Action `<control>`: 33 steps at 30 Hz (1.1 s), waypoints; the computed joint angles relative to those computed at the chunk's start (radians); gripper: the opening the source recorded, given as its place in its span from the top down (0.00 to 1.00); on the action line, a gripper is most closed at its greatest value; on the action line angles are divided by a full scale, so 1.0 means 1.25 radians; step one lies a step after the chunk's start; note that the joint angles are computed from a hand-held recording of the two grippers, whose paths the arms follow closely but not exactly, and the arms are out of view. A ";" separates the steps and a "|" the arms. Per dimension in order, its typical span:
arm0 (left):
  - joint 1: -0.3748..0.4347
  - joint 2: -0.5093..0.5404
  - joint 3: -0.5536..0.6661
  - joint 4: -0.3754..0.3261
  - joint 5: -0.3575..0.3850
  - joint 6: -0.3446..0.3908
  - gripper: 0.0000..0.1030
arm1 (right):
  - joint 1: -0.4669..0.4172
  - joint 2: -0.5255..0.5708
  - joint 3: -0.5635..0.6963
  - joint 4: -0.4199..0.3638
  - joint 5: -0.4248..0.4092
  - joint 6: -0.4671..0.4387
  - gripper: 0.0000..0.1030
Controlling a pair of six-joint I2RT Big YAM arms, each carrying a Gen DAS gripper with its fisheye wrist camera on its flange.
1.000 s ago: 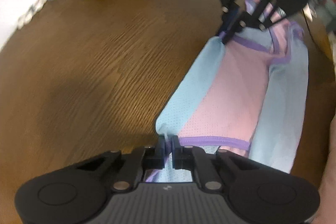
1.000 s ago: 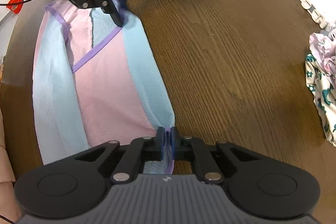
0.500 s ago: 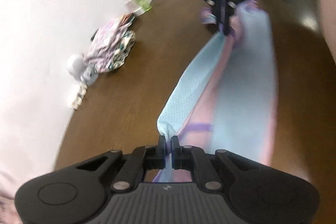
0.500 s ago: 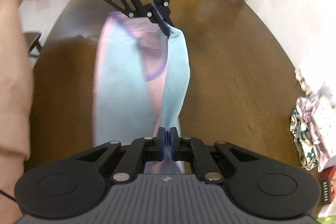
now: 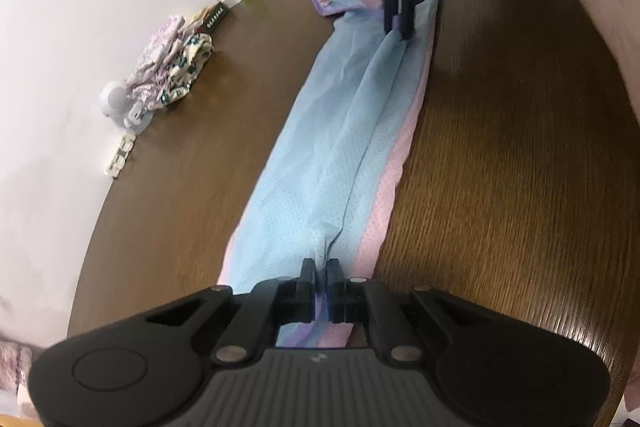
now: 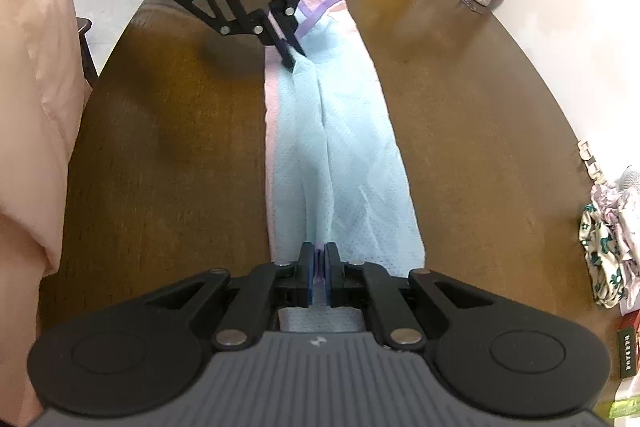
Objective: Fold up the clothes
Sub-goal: 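Lift the collar end with the right gripper and carry it toward the left gripper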
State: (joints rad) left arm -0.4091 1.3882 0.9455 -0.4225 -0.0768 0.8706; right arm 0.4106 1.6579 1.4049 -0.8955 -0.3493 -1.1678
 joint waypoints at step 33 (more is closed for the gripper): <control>-0.032 0.040 0.080 0.052 0.061 -0.442 0.55 | -0.116 -0.044 -0.084 0.265 -0.122 0.479 0.61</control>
State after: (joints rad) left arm -0.4488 1.4377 1.0451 -0.3581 -0.0001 0.3183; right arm 0.2657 1.6028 1.2996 -0.5641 -0.5021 -0.5689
